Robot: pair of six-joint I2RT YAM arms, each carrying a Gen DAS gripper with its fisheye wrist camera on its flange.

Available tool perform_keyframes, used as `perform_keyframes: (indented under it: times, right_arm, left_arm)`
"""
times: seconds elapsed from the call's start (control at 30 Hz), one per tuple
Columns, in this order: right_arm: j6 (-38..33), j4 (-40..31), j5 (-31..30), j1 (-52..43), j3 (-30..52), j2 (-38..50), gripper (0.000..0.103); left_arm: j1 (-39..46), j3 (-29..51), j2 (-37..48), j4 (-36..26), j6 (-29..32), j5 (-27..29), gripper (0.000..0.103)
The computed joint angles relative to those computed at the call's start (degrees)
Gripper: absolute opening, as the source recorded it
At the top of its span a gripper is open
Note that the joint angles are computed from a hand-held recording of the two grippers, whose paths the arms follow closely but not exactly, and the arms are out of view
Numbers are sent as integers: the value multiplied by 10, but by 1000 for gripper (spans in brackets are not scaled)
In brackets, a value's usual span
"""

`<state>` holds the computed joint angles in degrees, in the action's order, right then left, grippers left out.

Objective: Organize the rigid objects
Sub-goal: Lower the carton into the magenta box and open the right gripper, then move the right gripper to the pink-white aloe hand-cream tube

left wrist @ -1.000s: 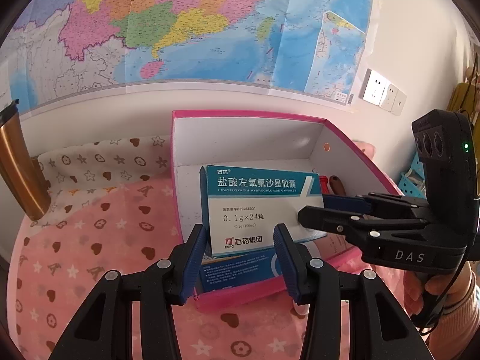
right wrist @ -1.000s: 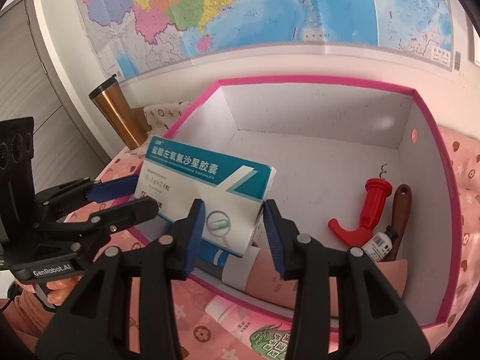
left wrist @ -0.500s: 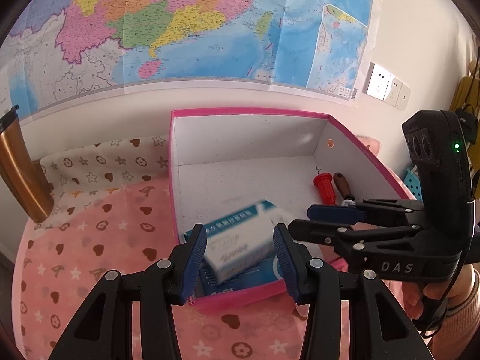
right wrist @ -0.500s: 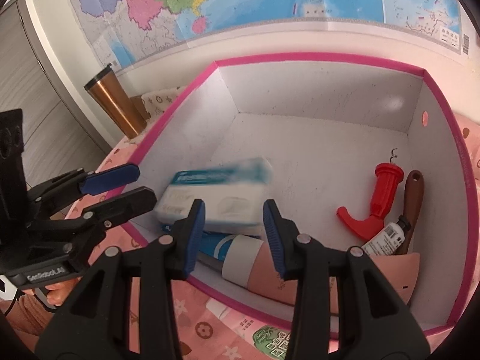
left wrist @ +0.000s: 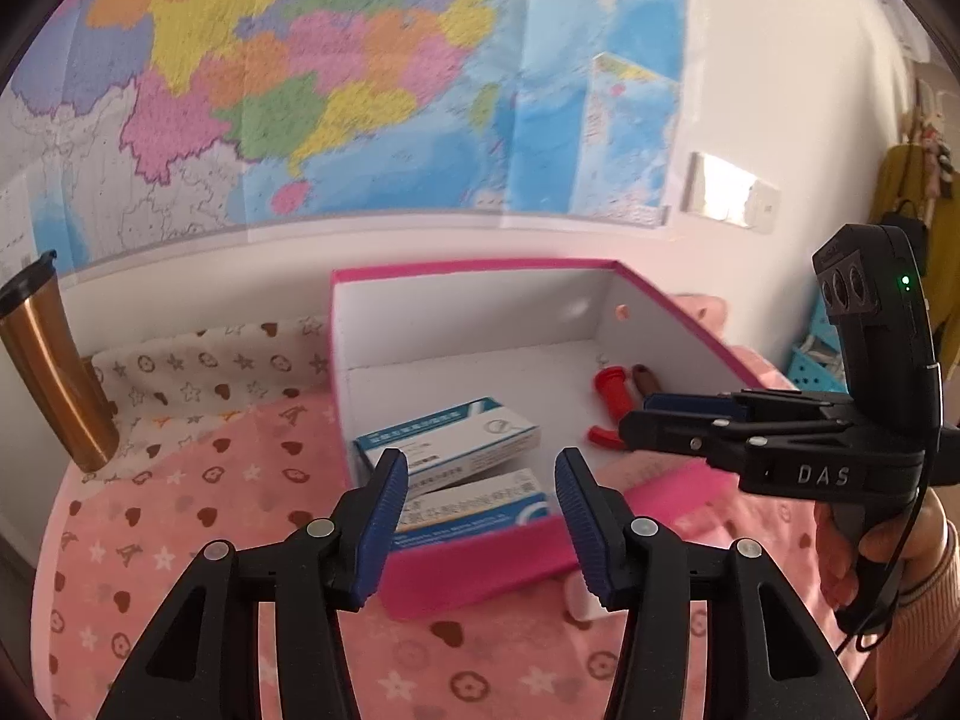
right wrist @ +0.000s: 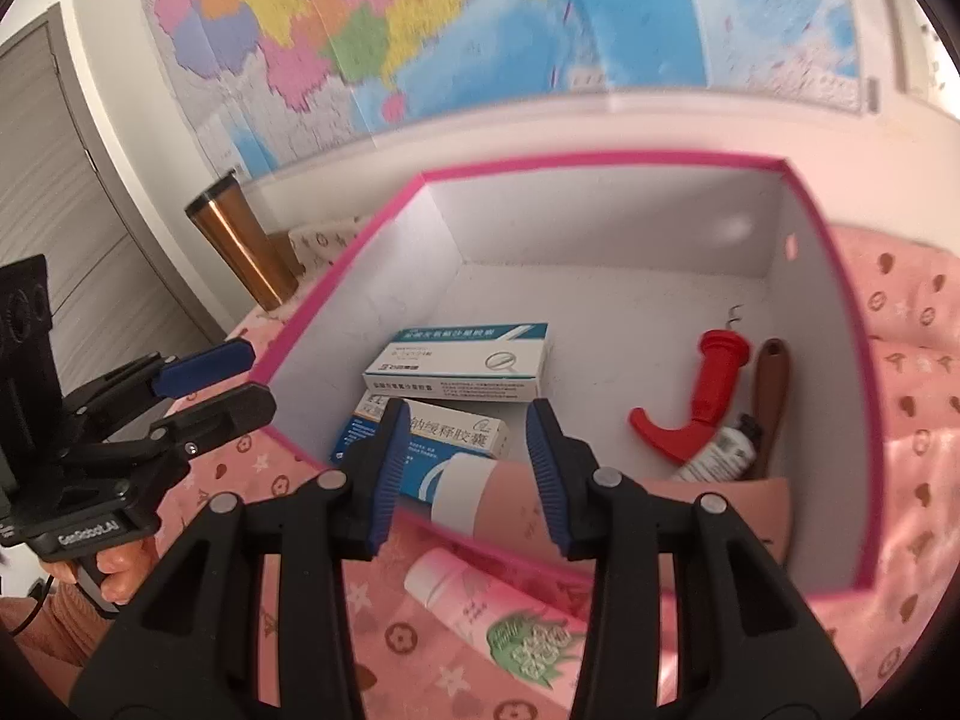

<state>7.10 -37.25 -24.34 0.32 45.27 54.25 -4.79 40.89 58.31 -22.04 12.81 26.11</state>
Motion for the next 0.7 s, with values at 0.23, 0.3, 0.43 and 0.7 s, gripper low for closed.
perform_keyframes:
  times: [0.23, 0.3, 0.43, 0.7]
  right_arm:
    - [-53, -93, -49, -95, -13, -140, 44]
    - [-80, -134, -81, -146, -19, -175, 44]
    - [-146, -212, -124, -233, -42, -209, 45]
    - [-281, -294, -146, -382, -131, -203, 45]
  left_arm:
    - [-3, -35, -88, -39, 20, 45, 59]
    - [-7, -45, -99, -49, 23, 54, 59]
    - [-37, -71, -102, -53, 22, 35, 59]
    - [-101, -116, -39, -10, -7, -29, 59]
